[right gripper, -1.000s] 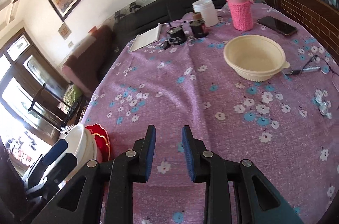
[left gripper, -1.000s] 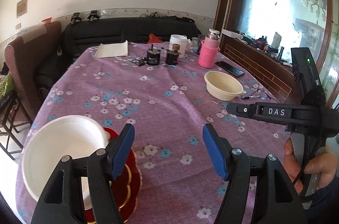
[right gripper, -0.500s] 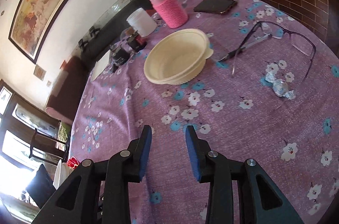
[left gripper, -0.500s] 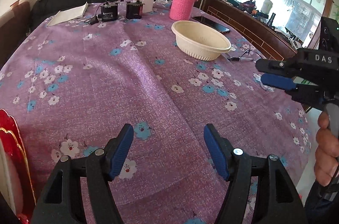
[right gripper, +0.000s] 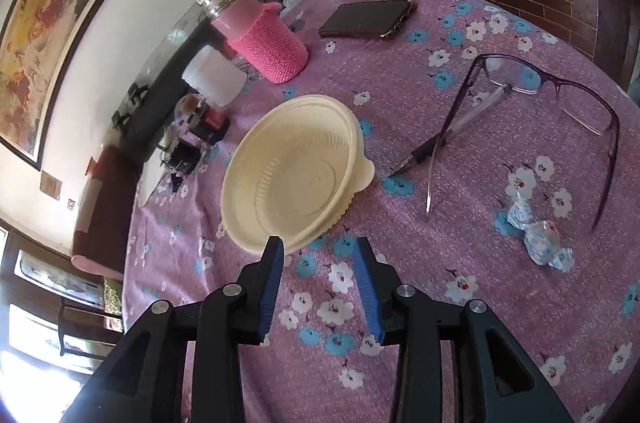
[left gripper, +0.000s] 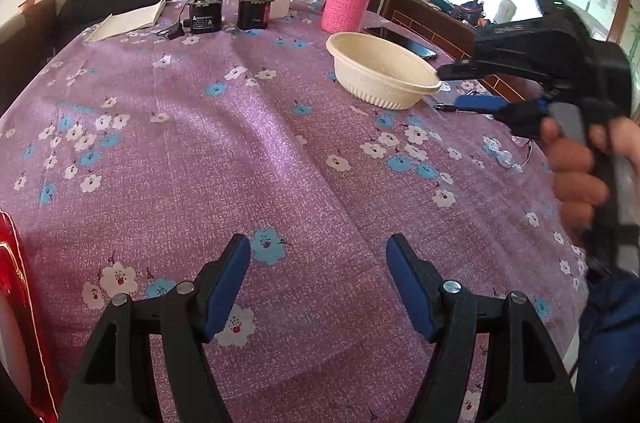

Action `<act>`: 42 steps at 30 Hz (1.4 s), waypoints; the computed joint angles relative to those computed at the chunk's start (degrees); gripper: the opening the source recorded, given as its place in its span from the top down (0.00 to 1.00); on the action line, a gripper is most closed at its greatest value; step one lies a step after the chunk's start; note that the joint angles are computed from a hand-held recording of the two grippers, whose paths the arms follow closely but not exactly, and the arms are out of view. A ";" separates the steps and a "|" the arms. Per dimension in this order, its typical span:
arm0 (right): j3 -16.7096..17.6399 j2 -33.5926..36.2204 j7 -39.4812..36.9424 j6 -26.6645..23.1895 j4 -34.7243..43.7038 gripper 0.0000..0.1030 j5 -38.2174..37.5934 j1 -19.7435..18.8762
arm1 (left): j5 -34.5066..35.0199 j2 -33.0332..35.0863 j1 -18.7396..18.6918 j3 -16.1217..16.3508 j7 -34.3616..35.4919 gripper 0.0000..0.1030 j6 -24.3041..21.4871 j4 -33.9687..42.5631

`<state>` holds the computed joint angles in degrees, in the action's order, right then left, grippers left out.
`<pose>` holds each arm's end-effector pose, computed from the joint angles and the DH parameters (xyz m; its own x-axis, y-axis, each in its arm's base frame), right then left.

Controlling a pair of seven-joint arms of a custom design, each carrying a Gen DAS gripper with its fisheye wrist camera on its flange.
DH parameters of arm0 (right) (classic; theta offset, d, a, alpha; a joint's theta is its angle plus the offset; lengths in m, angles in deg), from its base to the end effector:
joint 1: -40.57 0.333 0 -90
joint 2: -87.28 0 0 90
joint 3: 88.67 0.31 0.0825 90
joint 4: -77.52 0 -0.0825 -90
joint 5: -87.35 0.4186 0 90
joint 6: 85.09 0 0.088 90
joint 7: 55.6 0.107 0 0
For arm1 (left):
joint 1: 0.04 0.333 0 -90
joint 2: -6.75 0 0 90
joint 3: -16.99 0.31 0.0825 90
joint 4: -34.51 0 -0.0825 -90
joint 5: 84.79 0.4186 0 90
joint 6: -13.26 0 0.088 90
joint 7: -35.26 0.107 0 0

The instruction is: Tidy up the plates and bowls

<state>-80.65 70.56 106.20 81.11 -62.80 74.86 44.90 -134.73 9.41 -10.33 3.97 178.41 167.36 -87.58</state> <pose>0.5057 0.1264 0.4683 -0.5274 -0.6509 -0.5461 -0.5093 0.7567 -0.4099 0.5706 -0.2178 0.4089 -0.6359 -0.7440 0.2052 -0.6617 0.3888 -0.6411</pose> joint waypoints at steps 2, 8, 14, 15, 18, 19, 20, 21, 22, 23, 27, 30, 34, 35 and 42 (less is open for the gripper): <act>0.08 2.28 1.34 0.02 1.50 0.63 -0.18 -0.67 | -1.57 -0.13 0.14 -0.02 1.21 0.32 -0.12 -0.01; -1.90 6.92 0.50 -0.98 4.83 0.84 -0.74 0.79 | -4.05 -0.27 0.22 0.10 3.02 0.32 -0.27 0.05; -2.47 2.31 -1.86 -1.07 1.15 0.90 -0.32 2.56 | -4.86 -0.38 0.20 0.18 3.46 0.32 -0.10 -0.11; -3.24 0.82 -4.20 -0.68 -0.15 0.90 1.61 3.85 | -5.19 -0.44 0.20 0.19 3.63 0.32 -0.01 -0.15; -4.09 -3.81 -9.89 -0.70 -3.59 0.91 5.81 6.36 | -5.67 -0.49 0.17 0.26 3.79 0.32 0.12 -0.19; -3.85 -5.46 -11.24 -0.89 -4.69 0.91 6.63 6.76 | -5.77 -0.55 0.15 0.26 3.78 0.32 0.24 -0.26; -3.24 -7.40 -12.24 -1.51 -5.86 0.91 7.02 6.92 | -6.06 -0.58 0.14 0.27 3.94 0.32 0.31 -0.27; -2.61 -9.45 -13.11 -2.33 -7.07 0.91 7.33 7.11 | -6.70 -0.68 0.17 0.29 4.43 0.32 0.32 -0.33; -2.02 -11.79 -13.97 -3.19 -8.48 0.91 7.63 7.49 | -7.75 -0.91 0.22 0.32 5.28 0.32 0.27 -0.49; -2.09 -13.82 -15.16 -3.78 -9.87 0.91 8.54 8.46 | -9.22 -1.16 0.27 0.38 6.47 0.32 0.19 -0.62; -3.25 -20.41 -18.02 -4.20 -15.54 0.91 13.43 11.84 | -18.21 -3.25 0.47 1.23 14.03 0.32 -1.81 -1.80; -1.09 -23.20 -16.95 -4.83 -18.03 0.91 14.05 10.12 | -18.46 -3.84 0.44 2.12 14.80 0.32 -5.37 -1.95; 2.62 -23.23 -15.61 -5.34 -18.25 0.88 11.72 6.84 | -16.68 -3.89 0.17 2.39 13.67 0.32 -6.98 -1.73; 4.20 -23.14 -14.49 -5.79 -17.92 0.88 10.30 5.38 | -15.68 -3.71 0.20 2.45 12.40 0.32 -7.91 -1.46; 7.68 -23.18 -9.36 -7.96 -17.25 0.84 3.12 1.77 | -10.94 -2.88 -0.07 1.81 7.31 0.32 -11.04 0.43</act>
